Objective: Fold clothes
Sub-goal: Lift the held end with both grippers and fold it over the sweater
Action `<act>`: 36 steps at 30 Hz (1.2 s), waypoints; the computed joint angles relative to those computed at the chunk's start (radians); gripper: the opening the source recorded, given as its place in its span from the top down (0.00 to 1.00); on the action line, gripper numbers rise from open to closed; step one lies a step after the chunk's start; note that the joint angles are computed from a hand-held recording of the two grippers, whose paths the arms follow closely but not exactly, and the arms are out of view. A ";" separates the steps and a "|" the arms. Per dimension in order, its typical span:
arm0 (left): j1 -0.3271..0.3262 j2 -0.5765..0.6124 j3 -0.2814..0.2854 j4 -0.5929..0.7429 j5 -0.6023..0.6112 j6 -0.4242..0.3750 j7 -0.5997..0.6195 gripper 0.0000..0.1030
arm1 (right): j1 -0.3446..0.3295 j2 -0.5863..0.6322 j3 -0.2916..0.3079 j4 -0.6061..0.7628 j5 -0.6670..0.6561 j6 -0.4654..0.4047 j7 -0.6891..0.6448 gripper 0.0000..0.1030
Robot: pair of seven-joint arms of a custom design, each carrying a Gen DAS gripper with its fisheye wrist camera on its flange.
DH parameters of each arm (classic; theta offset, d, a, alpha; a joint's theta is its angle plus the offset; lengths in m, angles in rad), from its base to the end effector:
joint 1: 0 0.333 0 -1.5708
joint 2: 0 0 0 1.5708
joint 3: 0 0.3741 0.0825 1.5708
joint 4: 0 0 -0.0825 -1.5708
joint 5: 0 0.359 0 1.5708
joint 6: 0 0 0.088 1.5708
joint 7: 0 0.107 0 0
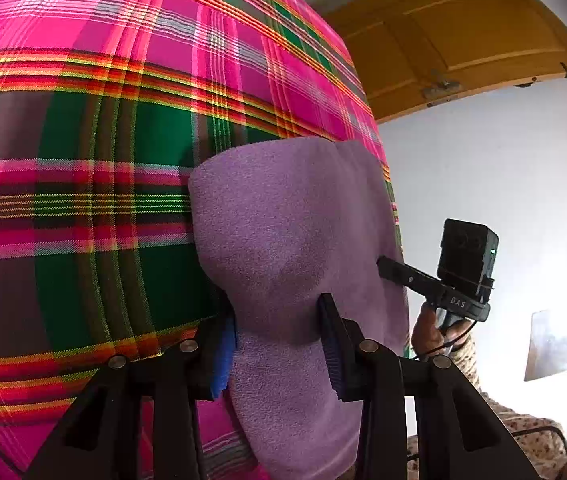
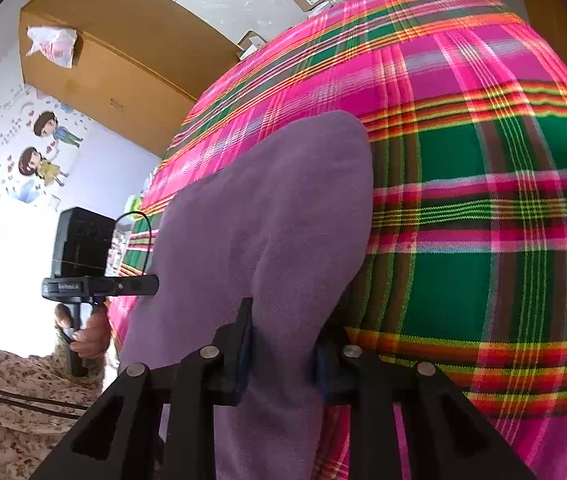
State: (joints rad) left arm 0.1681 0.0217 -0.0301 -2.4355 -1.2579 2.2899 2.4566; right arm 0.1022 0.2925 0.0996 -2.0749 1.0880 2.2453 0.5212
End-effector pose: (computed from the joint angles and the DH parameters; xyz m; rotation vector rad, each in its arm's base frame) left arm 0.4611 0.0424 0.3689 2.0113 -1.6122 1.0636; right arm 0.5659 0.1383 0.3637 -2.0237 1.2386 0.4979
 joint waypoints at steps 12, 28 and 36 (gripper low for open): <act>-0.022 0.001 -0.012 -0.007 -0.050 0.051 0.021 0.62 | 0.014 -0.034 0.000 -0.045 0.048 0.076 -0.039 0.78; -0.027 0.006 -0.018 0.009 -0.080 0.054 0.043 0.65 | 0.023 -0.064 -0.011 -0.070 0.140 0.078 -0.063 0.79; -0.032 -0.003 -0.018 0.016 -0.101 0.060 0.044 0.67 | 0.034 -0.086 -0.013 -0.070 0.159 0.076 -0.063 0.80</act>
State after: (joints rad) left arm 0.1365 0.0186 -0.0486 -2.4191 -1.3586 2.3502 2.5008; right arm 0.1366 0.2062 0.0863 -2.1445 1.2473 2.3214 0.4580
